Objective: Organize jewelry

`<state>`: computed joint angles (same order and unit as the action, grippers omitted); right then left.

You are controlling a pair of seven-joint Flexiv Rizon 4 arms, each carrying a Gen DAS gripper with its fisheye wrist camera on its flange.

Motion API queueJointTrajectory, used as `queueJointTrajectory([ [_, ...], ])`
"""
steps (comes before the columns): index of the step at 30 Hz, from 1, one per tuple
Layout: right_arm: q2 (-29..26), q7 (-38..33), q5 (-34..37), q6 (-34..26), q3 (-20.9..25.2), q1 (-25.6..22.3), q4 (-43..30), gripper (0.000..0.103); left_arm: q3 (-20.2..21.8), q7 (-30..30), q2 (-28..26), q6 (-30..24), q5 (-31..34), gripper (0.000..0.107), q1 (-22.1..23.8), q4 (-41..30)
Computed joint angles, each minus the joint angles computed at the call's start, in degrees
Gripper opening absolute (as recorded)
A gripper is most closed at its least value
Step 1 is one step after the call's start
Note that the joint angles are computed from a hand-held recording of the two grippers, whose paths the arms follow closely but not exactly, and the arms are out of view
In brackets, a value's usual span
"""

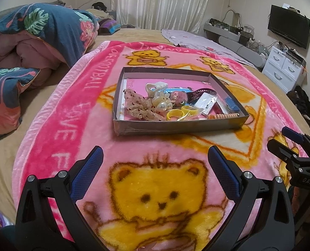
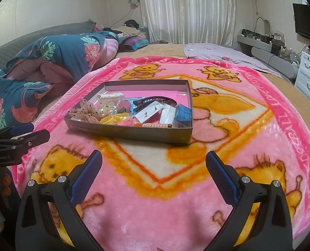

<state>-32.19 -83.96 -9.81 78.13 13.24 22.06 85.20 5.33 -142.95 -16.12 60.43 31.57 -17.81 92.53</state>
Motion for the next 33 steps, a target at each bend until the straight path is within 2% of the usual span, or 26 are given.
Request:
queueJointTrajectory([
  [33, -0.05, 0.03, -0.15, 0.09, -0.07, 0.06, 0.02, 0.099, -0.44, 0.39, 0.0, -1.08, -0.43, 0.094, 0.22, -0.2],
])
